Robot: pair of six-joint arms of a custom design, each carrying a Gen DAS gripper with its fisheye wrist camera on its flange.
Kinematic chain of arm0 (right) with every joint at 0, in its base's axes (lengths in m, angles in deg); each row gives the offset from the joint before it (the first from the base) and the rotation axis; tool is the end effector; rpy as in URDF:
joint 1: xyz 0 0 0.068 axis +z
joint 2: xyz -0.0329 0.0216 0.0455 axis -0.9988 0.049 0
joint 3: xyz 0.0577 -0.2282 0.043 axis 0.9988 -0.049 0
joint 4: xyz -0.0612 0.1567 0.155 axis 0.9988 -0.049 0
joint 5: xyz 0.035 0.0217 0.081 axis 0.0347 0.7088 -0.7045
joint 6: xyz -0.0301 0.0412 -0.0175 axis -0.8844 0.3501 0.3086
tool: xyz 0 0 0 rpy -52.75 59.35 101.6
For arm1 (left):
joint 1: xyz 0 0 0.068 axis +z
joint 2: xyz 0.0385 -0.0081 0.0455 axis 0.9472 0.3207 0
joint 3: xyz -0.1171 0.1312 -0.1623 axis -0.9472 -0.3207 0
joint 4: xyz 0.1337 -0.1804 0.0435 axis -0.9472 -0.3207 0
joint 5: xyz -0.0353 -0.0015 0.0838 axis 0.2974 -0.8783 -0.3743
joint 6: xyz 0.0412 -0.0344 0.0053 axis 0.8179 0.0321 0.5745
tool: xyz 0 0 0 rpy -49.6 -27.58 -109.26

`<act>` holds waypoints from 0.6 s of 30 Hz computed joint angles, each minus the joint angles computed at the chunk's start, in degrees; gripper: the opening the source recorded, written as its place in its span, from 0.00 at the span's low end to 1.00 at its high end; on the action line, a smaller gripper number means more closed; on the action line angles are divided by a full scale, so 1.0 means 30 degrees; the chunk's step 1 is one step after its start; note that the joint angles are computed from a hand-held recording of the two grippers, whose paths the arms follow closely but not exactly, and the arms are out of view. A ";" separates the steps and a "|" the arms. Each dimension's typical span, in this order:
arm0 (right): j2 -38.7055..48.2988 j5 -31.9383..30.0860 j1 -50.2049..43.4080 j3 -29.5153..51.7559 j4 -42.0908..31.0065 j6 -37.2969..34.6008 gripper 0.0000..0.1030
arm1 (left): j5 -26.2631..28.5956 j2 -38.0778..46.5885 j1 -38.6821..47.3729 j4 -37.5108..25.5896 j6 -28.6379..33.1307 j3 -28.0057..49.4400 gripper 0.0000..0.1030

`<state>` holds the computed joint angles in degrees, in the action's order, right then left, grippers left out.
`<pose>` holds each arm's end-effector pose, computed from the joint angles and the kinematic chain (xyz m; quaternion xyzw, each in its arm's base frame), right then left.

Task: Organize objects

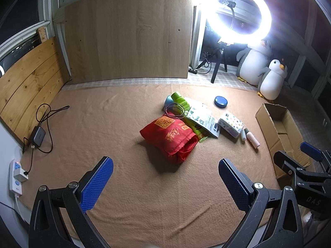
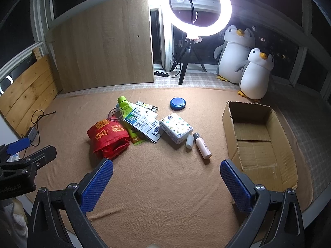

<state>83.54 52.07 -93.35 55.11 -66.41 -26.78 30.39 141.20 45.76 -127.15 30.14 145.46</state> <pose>0.3156 -0.0265 0.3223 -0.0663 0.9317 0.0508 0.3536 0.2908 -0.1246 0.3130 -0.1047 0.9327 0.0134 0.3448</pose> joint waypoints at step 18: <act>0.0354 -0.0034 -0.0002 0.0095 0.0102 0.0017 0.99 | 0.0158 0.0273 0.0203 0.0071 0.0058 0.0146 1.00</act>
<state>84.60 51.97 -93.36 55.40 -66.11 -26.73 30.86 142.02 46.37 -126.93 30.32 145.90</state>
